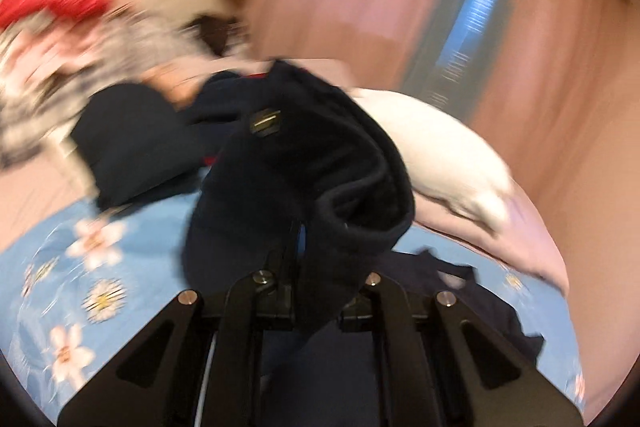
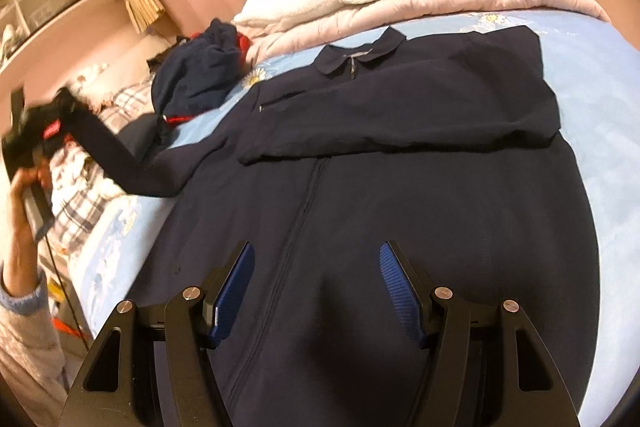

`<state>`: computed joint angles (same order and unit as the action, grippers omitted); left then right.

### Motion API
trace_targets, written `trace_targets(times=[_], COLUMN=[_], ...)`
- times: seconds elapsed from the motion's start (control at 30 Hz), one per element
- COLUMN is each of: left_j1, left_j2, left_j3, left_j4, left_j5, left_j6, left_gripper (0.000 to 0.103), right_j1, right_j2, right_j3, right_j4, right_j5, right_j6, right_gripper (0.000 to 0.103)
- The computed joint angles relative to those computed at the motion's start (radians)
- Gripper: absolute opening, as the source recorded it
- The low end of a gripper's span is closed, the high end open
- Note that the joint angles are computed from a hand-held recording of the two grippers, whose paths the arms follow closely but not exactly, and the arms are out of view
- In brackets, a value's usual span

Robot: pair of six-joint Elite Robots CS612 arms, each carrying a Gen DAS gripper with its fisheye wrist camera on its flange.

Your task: Fold large clothes

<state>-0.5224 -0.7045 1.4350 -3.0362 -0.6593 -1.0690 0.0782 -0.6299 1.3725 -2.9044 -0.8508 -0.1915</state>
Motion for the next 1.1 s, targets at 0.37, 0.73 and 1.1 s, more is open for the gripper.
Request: trace_targets(times=[0.37, 0.73, 1.1], left_j1=[-0.029, -0.007, 0.082], left_j2=[0.357, 0.342, 0.179], left_j3=[-0.673, -0.569, -0.08], left_j4=[0.338, 0.298, -0.183], left_j5=[-0.269, -0.624, -0.646], left_j6=[0.323, 0.243, -0.159], left_gripper=[0.015, 0.086, 0.09], right_j1=[-0.046, -0.059, -0.003], right_j2=[0.015, 0.027, 0.174], right_j3=[0.003, -0.043, -0.357], right_j4=[-0.059, 0.007, 0.281], right_j5=[-0.007, 0.006, 0.117], right_j6=[0.152, 0.242, 0.325], right_gripper=[0.065, 0.069, 0.069])
